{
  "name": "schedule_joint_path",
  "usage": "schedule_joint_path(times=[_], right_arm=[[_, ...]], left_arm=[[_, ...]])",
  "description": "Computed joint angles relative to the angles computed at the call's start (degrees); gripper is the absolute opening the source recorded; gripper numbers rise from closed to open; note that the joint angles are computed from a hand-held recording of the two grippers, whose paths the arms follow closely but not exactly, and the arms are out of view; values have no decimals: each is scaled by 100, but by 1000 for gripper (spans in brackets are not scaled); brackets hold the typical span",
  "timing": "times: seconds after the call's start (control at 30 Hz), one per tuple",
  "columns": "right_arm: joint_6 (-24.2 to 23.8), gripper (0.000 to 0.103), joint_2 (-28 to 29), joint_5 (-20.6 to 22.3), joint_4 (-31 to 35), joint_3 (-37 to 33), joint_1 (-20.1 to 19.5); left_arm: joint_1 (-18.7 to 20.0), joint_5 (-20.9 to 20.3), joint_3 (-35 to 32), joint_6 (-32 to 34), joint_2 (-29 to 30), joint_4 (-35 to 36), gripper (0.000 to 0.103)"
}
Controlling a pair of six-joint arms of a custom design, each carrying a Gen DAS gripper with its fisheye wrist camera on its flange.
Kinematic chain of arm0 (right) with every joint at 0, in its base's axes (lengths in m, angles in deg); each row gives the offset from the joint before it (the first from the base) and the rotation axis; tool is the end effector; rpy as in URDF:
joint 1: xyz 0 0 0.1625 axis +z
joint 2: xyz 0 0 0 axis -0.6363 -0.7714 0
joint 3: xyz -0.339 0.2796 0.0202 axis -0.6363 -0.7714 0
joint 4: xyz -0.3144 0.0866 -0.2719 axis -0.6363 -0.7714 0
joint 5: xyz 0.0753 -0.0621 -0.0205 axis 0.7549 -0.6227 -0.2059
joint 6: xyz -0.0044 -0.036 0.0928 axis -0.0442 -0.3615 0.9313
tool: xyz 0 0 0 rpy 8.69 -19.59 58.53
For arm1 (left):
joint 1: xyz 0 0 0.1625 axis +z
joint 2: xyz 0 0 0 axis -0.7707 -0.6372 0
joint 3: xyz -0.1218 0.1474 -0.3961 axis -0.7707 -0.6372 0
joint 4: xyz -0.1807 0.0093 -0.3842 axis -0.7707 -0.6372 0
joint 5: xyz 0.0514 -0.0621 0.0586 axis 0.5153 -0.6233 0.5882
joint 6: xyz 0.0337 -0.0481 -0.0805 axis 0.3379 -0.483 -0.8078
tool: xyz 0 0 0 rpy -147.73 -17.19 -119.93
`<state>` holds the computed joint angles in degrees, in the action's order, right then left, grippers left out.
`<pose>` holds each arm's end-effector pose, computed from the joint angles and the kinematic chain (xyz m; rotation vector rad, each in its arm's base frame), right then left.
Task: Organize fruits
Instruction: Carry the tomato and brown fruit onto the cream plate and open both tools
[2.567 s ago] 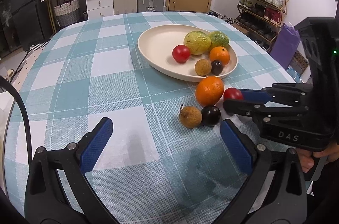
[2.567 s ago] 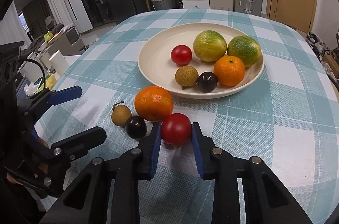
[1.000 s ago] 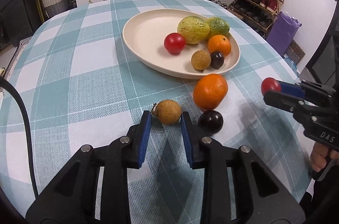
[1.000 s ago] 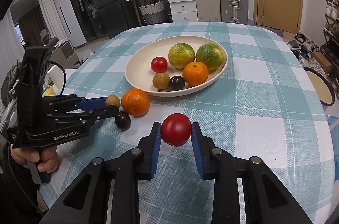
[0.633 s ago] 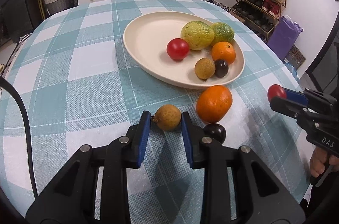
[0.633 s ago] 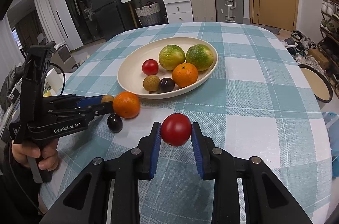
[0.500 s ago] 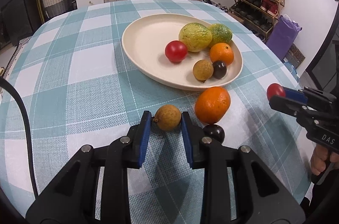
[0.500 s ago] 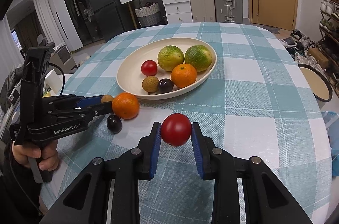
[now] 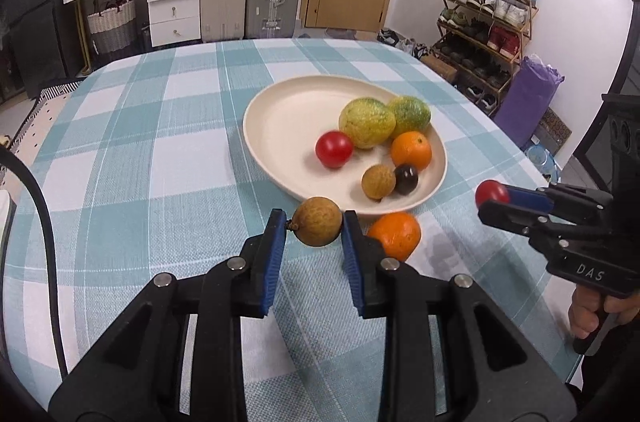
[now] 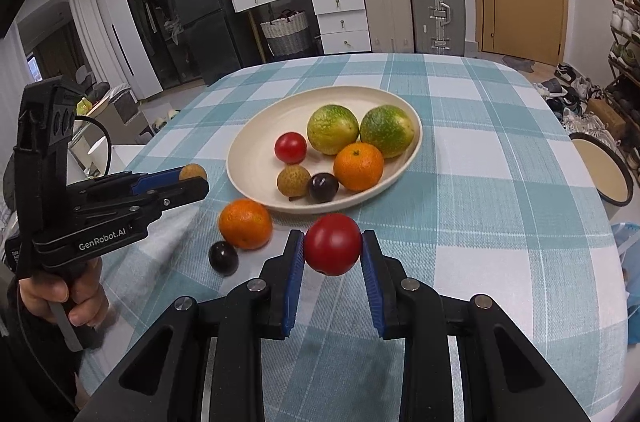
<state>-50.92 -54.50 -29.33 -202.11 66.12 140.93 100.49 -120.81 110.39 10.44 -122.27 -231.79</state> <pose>0.2309 -0.5705 0.1533 1.1604 -2.5679 0.4720 -0.1841 -0.5571 0.1824 0.1778 2.2752 -1.0611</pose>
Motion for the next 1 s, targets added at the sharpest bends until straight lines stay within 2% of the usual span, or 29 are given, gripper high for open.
schedule_joint_path(times=[0.33, 0.67, 1.0], right_arm=[[70, 29, 332, 148, 39, -409, 107], [219, 29, 708, 220, -4, -802, 146], [128, 29, 1036, 141, -40, -1059, 189]], left_arm=[[126, -12, -380, 609, 302, -522, 25], [301, 62, -714, 919, 555, -662, 26], [430, -121, -717, 878, 568, -749, 25]])
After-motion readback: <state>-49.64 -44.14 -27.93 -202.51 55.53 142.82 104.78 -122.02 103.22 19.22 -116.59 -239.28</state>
